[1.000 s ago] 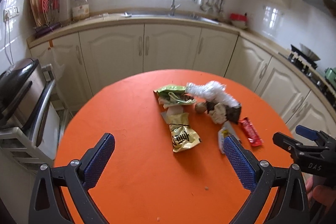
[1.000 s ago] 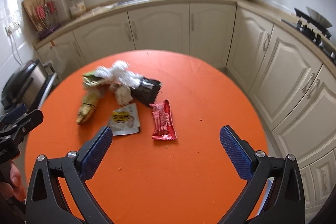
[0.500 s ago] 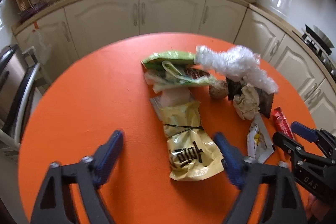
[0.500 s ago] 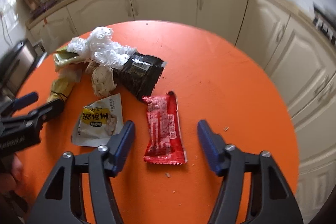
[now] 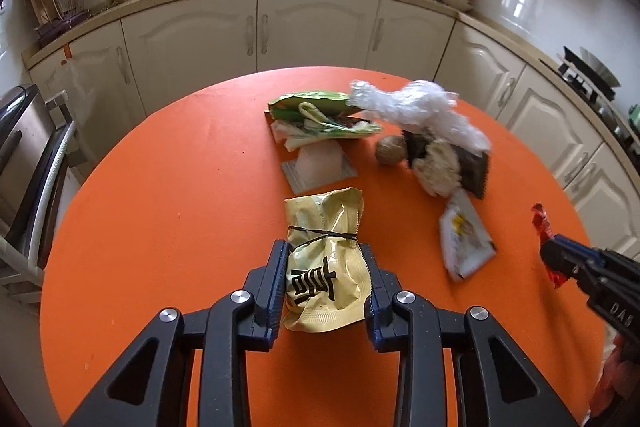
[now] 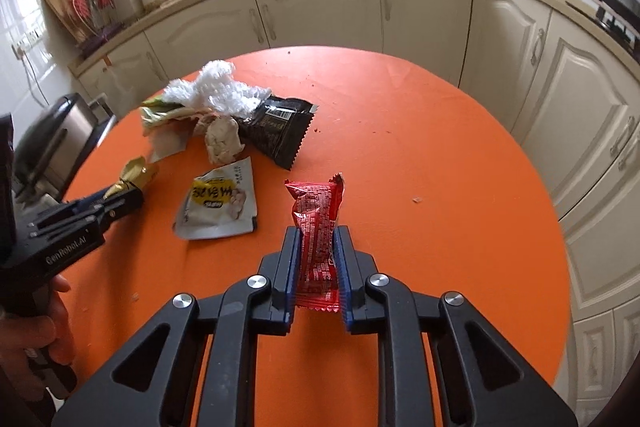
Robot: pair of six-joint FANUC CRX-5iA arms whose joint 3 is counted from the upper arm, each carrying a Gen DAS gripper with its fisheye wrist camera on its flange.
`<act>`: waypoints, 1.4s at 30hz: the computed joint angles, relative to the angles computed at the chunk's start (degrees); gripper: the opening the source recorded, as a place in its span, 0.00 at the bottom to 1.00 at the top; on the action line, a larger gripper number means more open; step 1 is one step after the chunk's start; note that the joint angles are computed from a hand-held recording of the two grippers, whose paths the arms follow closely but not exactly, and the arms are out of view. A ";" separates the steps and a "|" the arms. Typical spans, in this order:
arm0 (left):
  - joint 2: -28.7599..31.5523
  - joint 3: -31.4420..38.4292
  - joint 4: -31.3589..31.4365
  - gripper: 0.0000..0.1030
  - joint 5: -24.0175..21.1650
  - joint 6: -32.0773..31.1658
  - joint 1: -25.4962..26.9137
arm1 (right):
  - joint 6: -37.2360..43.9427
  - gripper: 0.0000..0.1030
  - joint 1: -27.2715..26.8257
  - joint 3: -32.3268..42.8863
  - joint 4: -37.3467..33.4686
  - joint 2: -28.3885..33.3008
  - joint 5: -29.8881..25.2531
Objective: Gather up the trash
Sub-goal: 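Grasp a yellow wrapper with the left tool while the right tool grasps a red wrapper, then carry both wrappers to the blue bin and open both tools over it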
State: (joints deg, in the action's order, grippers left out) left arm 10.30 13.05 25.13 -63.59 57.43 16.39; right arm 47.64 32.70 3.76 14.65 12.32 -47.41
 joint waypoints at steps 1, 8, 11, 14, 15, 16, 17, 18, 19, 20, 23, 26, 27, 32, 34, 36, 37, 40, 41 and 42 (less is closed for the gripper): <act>-1.61 -1.92 0.63 0.28 0.59 -0.75 0.11 | -0.50 0.16 0.09 -0.67 0.45 -0.87 0.20; -7.77 -7.45 6.00 0.28 3.32 -5.80 -0.11 | -6.05 0.16 2.01 -7.57 6.19 -9.34 2.02; -10.60 -10.15 8.89 0.28 3.93 -8.71 -0.70 | -9.17 0.16 2.96 -10.62 9.18 -13.03 2.68; -12.89 -12.45 11.07 0.28 4.97 -11.18 -2.41 | -12.63 0.16 3.49 -13.84 12.91 -16.94 2.91; -13.13 -12.72 11.87 0.28 4.99 -11.84 -3.09 | -13.85 0.16 3.57 -14.98 14.06 -18.33 2.98; -14.03 -13.57 12.55 0.28 4.85 -12.55 -3.66 | -15.08 0.16 3.59 -16.12 15.31 -19.75 2.87; -14.57 -14.11 13.04 0.28 4.95 -13.28 -4.29 | -15.98 0.16 3.56 -16.90 16.34 -20.79 2.50; -14.99 -14.60 13.62 0.28 5.08 -14.20 -5.01 | -16.97 0.16 3.60 -17.76 17.41 -21.88 2.08; -15.12 -14.81 14.35 0.28 4.90 -15.02 -5.67 | -18.14 0.16 3.55 -18.90 18.61 -23.34 1.59; -15.80 -15.74 15.19 0.28 4.64 -15.96 -6.29 | -19.13 0.16 3.35 -19.95 19.68 -24.79 0.99; -17.33 -16.88 16.49 0.28 3.93 -17.79 -9.09 | -22.07 0.16 2.52 -23.26 22.65 -29.30 -1.47; -17.42 -17.25 17.51 0.28 3.88 -19.20 -13.22 | -24.50 0.16 1.51 -26.31 24.85 -33.74 -4.87; -17.36 -17.30 17.73 0.28 3.81 -19.49 -14.58 | -24.98 0.16 1.21 -26.89 25.28 -34.63 -5.67; -13.24 -14.11 17.32 0.28 4.31 -19.40 -21.99 | -26.25 0.16 -1.92 -30.38 26.27 -40.30 -11.07; -11.31 -12.91 16.55 0.28 3.72 -18.89 -25.19 | -26.30 0.16 -3.77 -31.84 25.69 -42.26 -12.55; -8.16 -10.50 15.07 0.28 3.10 -17.96 -28.05 | -26.16 0.16 -5.93 -33.34 24.28 -43.69 -13.07; -6.25 -8.55 14.30 0.28 2.43 -17.34 -29.07 | -25.87 0.16 -7.26 -34.00 23.28 -44.21 -13.06; -0.92 -4.31 10.95 0.28 -0.35 -14.27 -33.12 | -23.52 0.16 -12.48 -35.55 18.72 -45.01 -11.53; 0.96 -2.29 10.04 0.28 -1.21 -13.10 -34.05 | -22.52 0.16 -14.47 -36.10 16.77 -45.04 -10.67; 3.10 -0.44 8.78 0.28 -2.13 -11.70 -35.30 | -22.07 0.16 -15.71 -36.67 15.44 -45.01 -10.24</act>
